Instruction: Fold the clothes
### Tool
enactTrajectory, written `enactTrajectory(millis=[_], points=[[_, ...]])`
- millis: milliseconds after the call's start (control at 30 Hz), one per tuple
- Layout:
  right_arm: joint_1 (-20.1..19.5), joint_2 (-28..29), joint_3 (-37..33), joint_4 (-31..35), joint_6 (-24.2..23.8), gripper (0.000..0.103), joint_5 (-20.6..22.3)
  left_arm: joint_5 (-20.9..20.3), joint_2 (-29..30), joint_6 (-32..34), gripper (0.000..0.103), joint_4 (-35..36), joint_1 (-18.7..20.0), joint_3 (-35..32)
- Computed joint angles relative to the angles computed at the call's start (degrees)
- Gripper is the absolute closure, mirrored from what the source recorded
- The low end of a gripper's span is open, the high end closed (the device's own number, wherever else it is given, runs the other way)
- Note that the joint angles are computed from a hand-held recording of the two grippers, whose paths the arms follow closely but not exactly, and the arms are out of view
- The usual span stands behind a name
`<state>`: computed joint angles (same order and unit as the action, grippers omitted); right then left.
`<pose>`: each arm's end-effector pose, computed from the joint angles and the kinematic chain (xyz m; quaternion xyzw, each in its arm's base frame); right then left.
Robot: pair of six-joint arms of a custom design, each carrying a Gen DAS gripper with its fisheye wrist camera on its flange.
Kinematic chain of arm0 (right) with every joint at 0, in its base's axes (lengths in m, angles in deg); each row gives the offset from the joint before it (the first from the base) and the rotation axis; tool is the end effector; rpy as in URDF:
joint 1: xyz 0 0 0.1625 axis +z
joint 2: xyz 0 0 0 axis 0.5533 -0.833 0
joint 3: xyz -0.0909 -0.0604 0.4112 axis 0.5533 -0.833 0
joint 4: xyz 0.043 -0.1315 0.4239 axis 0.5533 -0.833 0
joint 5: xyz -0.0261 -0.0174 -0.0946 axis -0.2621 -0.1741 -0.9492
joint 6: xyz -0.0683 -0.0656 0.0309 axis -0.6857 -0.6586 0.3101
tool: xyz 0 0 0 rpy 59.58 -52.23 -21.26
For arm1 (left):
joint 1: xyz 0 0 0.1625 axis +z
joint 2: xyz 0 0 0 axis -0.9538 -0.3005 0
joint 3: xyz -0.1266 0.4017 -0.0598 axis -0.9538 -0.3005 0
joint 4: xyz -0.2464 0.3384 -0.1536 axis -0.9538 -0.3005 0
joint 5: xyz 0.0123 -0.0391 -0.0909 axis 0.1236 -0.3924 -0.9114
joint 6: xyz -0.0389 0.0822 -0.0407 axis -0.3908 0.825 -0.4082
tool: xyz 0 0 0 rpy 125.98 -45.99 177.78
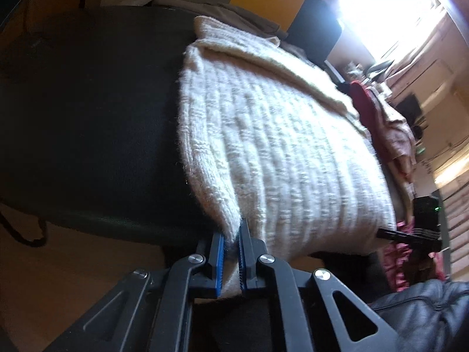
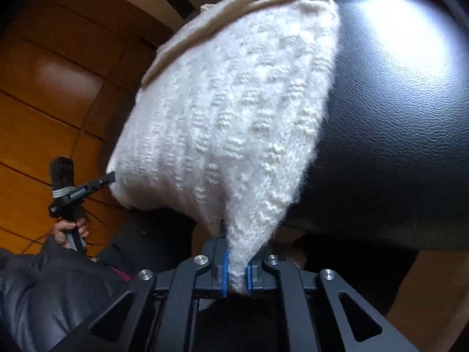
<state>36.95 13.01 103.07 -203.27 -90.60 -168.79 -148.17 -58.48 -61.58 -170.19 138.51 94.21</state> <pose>-0.1003 -0.6922 0.2498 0.1026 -0.9854 0.1276 0.0463 -0.0958 -0.6452 0.0833 0.0565 0.9609 -0.2287 0.1454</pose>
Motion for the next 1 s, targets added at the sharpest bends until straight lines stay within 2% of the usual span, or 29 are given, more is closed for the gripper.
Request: enactTrajectory(millis=[133, 200, 333, 433, 533, 667, 733, 800, 833, 900, 933, 1000], points=[[0.6, -0.7, -0.2, -0.7, 0.5, 0.095, 5.3, -9.4, -1.7, 1.7, 0.097, -5.0, 1.4, 0.9], [0.8, -1.0, -0.9, -0.9, 1.2, 0.095, 9.0, -12.7, -2.2, 3.9, 0.097, -6.3, 1.4, 0.2], [1.7, 0.4, -3.8, -0.4, 2.2, 0.095, 15.3, -18.0, -1.3, 5.4, 0.097, -7.4, 2.3, -3.4], [2.4, 3.1, -7.8, -0.2, 4.0, 0.095, 19.3, -20.4, 1.2, 6.0, 0.097, -7.4, 3.1, -8.2], [3.0, 6.0, -13.5, 1.0, 5.9, 0.095, 20.7, -21.9, 4.7, 6.4, 0.097, -6.2, 3.7, -14.9], [3.7, 13.6, -25.9, 1.6, 10.0, 0.095, 19.6, -23.2, 11.3, 5.6, 0.097, -3.6, 5.7, -27.4], [3.8, 18.1, -33.4, 2.4, 12.7, 0.095, 18.8, -21.7, 16.2, 4.4, 0.096, -1.2, 6.7, -36.3], [3.6, 24.8, -44.2, 4.3, 17.0, 0.095, 17.8, -20.6, 21.2, 3.2, 0.096, 2.8, 7.7, -45.4], [3.4, 27.2, -48.4, 5.6, 18.2, 0.095, 17.4, -18.4, 24.6, 2.3, 0.096, 6.6, 8.3, -51.3], [3.2, 32.5, -57.5, 9.6, 20.8, 0.095, 14.0, -15.8, 29.9, 0.0, 0.097, 15.6, 9.5, -60.6], [3.0, 35.2, -62.0, 12.5, 21.9, 0.095, 12.5, -15.7, 31.5, -0.1, 0.097, 18.9, 10.0, -63.3], [1.9, 36.7, -63.8, 13.1, 22.5, 0.098, 14.6, -16.5, 32.5, 0.6, 0.097, 18.3, 10.8, -63.6]])
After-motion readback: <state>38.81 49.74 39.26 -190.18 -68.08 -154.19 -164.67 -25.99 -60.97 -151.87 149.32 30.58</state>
